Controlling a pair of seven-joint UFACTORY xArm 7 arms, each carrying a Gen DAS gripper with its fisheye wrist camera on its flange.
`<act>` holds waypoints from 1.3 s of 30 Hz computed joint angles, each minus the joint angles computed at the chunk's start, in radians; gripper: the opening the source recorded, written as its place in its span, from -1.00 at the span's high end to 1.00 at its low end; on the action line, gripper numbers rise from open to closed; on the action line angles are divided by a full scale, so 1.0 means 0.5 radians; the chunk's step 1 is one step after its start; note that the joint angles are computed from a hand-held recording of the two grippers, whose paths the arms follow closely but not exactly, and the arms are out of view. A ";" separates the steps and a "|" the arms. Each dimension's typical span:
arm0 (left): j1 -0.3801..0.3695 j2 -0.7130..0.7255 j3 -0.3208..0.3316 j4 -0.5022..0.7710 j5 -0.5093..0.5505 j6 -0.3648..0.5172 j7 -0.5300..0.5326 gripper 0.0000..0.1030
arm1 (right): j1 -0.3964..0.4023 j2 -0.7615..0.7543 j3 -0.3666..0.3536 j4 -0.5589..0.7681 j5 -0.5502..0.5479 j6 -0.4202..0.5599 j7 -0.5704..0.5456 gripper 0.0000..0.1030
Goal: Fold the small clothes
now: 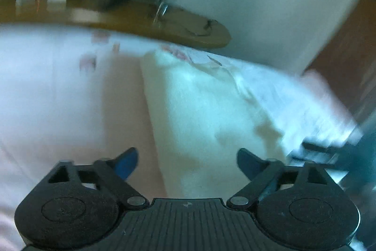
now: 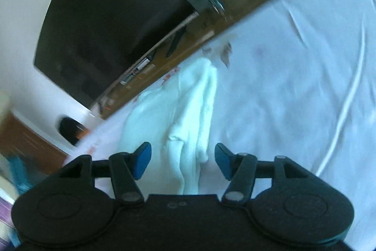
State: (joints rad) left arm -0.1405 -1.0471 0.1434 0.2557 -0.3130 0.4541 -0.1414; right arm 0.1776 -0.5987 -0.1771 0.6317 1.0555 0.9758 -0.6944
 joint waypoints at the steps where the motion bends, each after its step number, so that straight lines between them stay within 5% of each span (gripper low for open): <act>1: -0.080 -0.011 0.132 -0.028 -0.094 -0.049 0.027 -0.59 | 0.016 0.091 -0.083 0.041 0.042 0.124 0.037 -0.17; 12: -0.365 0.269 0.419 0.047 -0.389 -0.274 0.303 -0.32 | -0.061 0.381 0.101 0.155 0.244 0.165 -0.037 -0.09; 27: -0.116 0.562 0.085 0.304 -0.229 -0.061 0.375 -0.07 | -0.010 0.438 0.219 0.200 0.217 -0.018 -0.188 0.31; 34: 0.200 0.526 -0.475 0.391 0.339 -0.014 0.118 0.33 | 0.117 0.165 0.538 0.050 -0.114 -0.676 -0.117 0.43; 39: 0.117 0.421 -0.356 0.458 0.402 0.114 0.062 0.37 | 0.216 -0.025 0.549 -0.002 -0.243 -0.776 0.091 0.45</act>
